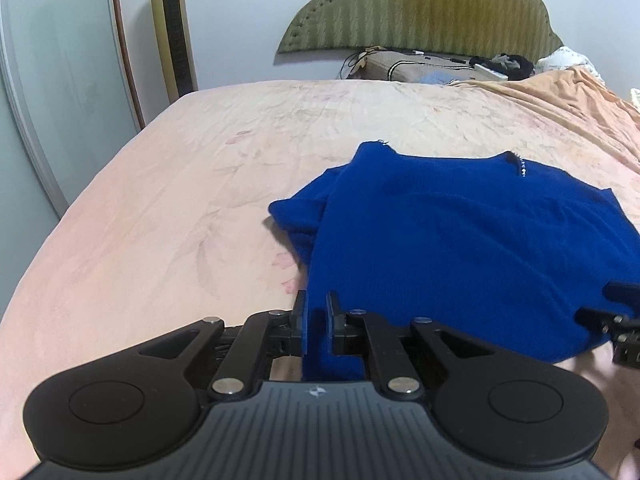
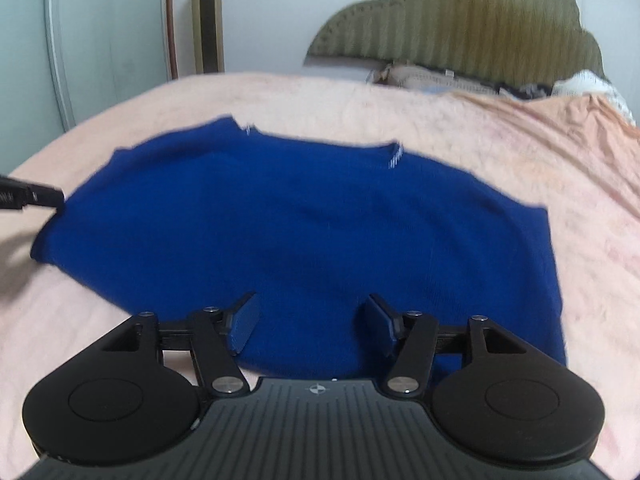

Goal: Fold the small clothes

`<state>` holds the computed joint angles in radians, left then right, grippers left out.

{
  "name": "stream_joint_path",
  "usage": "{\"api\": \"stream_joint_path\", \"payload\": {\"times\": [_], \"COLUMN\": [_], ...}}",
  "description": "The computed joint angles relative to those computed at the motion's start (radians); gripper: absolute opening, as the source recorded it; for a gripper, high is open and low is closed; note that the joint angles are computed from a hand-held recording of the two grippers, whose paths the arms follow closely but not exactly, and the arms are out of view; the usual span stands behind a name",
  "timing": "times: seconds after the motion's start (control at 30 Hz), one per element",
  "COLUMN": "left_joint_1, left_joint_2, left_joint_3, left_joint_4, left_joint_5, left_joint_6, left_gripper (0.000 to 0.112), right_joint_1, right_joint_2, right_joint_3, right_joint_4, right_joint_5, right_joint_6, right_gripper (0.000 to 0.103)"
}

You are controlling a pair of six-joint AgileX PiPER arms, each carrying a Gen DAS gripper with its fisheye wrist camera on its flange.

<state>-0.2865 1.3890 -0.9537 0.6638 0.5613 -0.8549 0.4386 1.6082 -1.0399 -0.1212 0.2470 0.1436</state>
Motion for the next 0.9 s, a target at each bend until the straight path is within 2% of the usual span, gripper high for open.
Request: {"api": "stream_joint_path", "payload": {"times": [0.2, 0.37, 0.6, 0.73, 0.83, 0.9], "left_joint_1": [-0.023, -0.029, -0.012, 0.002, -0.011, -0.009], "left_joint_2": [0.023, 0.051, 0.060, 0.145, 0.245, 0.310], "left_joint_3": [-0.015, -0.021, -0.046, -0.154, -0.255, -0.322], "left_joint_4": [0.010, 0.000, -0.006, -0.036, 0.033, 0.030], "left_joint_5": [0.005, 0.009, -0.017, -0.070, -0.052, -0.019], "left_joint_6": [-0.001, 0.006, 0.043, 0.153, 0.129, 0.130], "left_gripper": [0.010, 0.010, 0.010, 0.011, 0.011, 0.011], "right_joint_1": [0.015, 0.010, 0.017, 0.026, 0.040, 0.046], "right_joint_2": [-0.020, -0.007, -0.026, -0.030, -0.044, -0.056], "right_joint_3": [0.029, 0.031, 0.037, 0.038, 0.044, 0.052], "right_joint_4": [-0.110, -0.093, -0.162, -0.187, -0.268, -0.326], "right_joint_5": [-0.026, -0.017, -0.024, -0.027, -0.026, -0.025], "right_joint_6": [0.108, 0.075, 0.138, 0.157, 0.225, 0.270], "right_gripper": [0.067, 0.071, 0.071, 0.071, 0.071, 0.071]}}
